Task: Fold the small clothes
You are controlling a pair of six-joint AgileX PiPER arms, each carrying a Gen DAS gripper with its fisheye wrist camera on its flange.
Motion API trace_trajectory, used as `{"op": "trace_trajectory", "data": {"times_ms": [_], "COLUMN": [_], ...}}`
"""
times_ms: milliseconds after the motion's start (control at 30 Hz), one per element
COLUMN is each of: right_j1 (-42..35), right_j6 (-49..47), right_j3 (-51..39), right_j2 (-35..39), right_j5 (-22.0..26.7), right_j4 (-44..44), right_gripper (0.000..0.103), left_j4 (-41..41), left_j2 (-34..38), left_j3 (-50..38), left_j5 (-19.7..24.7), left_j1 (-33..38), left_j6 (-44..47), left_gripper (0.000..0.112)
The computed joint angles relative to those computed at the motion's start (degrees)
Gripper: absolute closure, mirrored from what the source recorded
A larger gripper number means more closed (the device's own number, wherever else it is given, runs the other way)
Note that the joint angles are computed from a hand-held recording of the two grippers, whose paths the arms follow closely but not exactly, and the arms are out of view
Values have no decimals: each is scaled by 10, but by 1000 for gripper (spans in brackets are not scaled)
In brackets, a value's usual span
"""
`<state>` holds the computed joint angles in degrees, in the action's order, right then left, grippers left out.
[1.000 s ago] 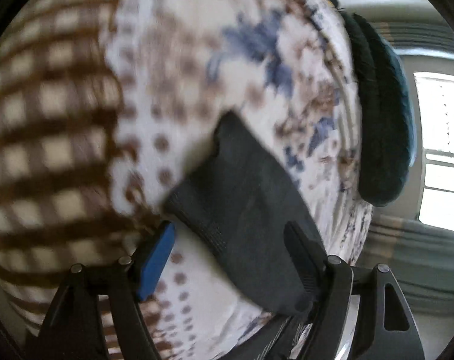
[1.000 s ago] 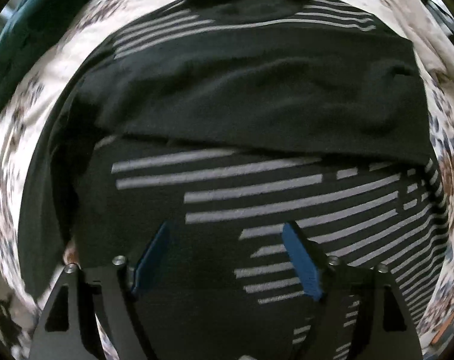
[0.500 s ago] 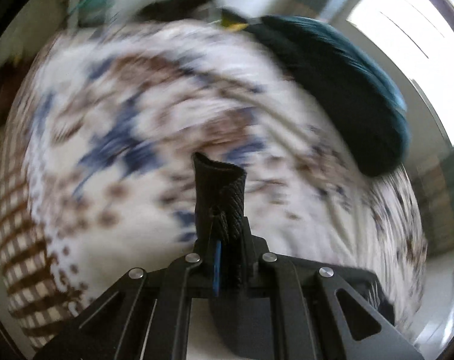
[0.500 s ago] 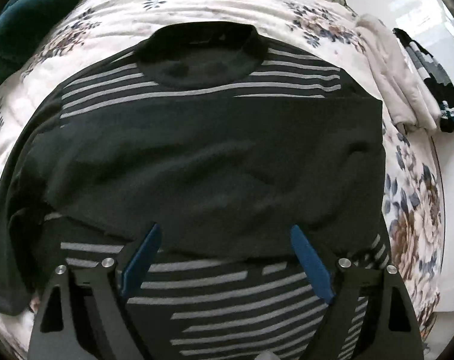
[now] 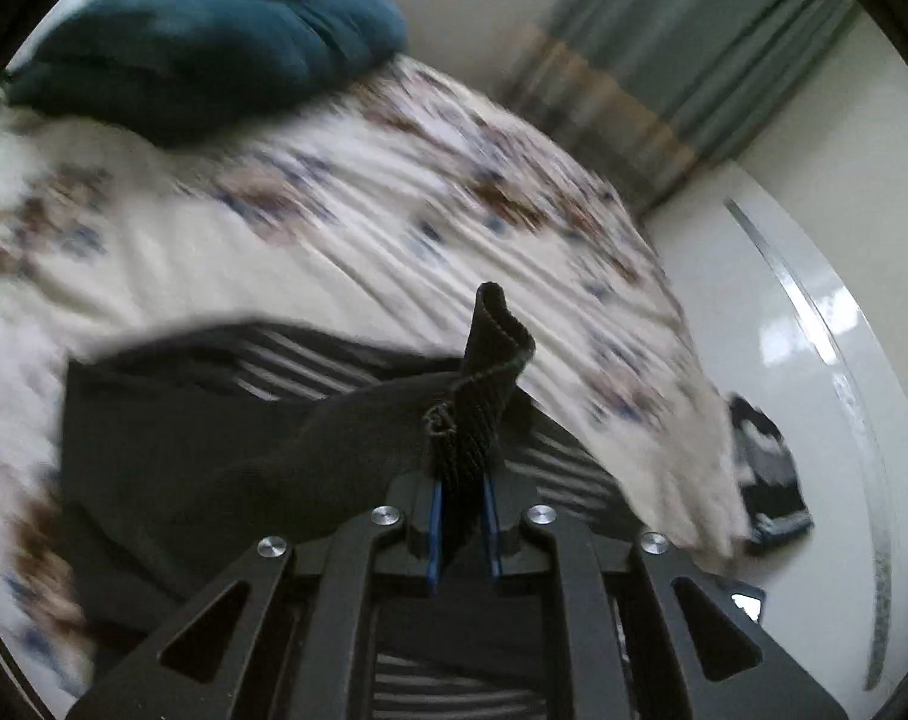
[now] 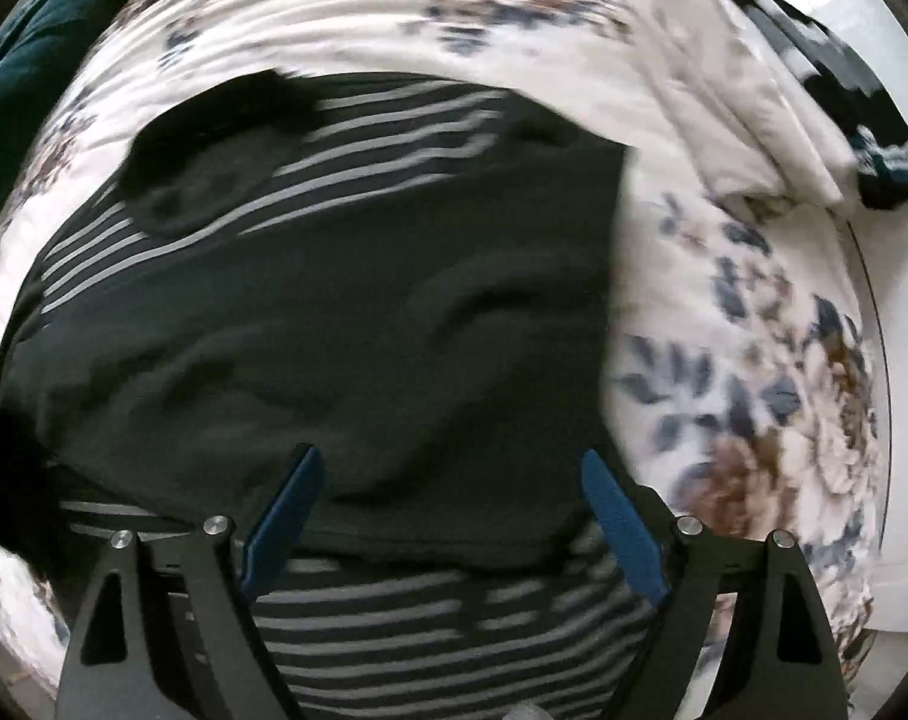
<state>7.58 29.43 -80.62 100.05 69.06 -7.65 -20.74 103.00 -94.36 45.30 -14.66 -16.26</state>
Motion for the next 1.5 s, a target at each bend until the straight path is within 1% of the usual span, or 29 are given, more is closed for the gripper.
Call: {"op": "trace_trajectory", "data": {"times_ms": [67,100,167,200,233,267,300,367,400,433,533,567,633,733,767,800,833,867,900,967,1033,1100,1200,1267,1333,1400,1500], "right_j1": [-39,-64,-107,-123,-141,-154,-161,-163,-159,-152,-130,-116,-97,-65,-51,-38,-27,-9,3,15,15,0,-45,-84,-109,-138,-161], "right_j6": [-28,-49,-79,-87,-92,-100,-106,-116,-116,-113,-135,-143,-147,-157,-147,-139,-130,-114,-96,-71,-63,-58,-64,-77,-90,-100,-110], "right_j3": [17,27,37,40,42,42,40,25,18,10,-24,-41,-67,-116,-148,-175,-197,-216,-212,-184,-156,-134,-129,-128,-129,-125,-115], "right_j2": [-18,-28,-43,-49,-59,-63,-68,-70,-67,-62,-21,7,48,127,161,193,214,229,222,182,140,97,62,51,51,56,70], "right_j5": [-2,-4,3,4,4,1,1,0,0,1,-1,-5,-14,-35,-27,-23,-17,-16,-30,-62,-77,-75,-45,-26,-18,-14,-19], "right_j4": [12,26,53,62,75,87,99,124,134,147,225,249,266,294,283,272,260,226,197,158,139,122,108,96,76,60,48], "right_gripper": [14,13,14,13,13,13,13,13,13,13,13,13,13,14,21,44,57,91,99,100,100,100,100,100,100,100,100], "left_j4": [3,19,57,85,120,131,145,170,180,190,222,235,273,310,322,331,339,345,354,368,368,346,307,284,266,259,273], "left_j2": [28,31,18,5,-8,1,-12,-38,-45,-53,-84,-94,-110,-119,-124,-126,-128,-130,-128,-123,-117,-100,-65,-34,0,45,104], "left_j3": [-29,-35,-22,-9,3,-3,15,51,55,70,114,129,160,194,206,213,220,227,228,231,228,215,187,162,136,92,29], "left_j5": [9,11,-9,-21,-25,-27,-31,-38,-25,-26,-19,-20,-19,-16,-15,-13,-13,-13,-12,-10,-10,-9,-4,-5,-6,-1,12], "left_j1": [-36,-50,-62,-64,-61,-46,-35,3,24,38,100,119,154,183,191,198,202,204,201,197,193,189,180,168,153,134,112], "left_j6": [-28,-46,-71,-83,-90,-80,-77,-70,-67,-66,-73,-78,-89,-102,-108,-111,-114,-115,-122,-132,-133,-120,-95,-80,-64,-44,-26], "left_gripper": [100,96,84,62,26,14,10,10,10,10,10,10,10,10,10,10,10,10,10,10,10,10,10,10,10,10,10]}}
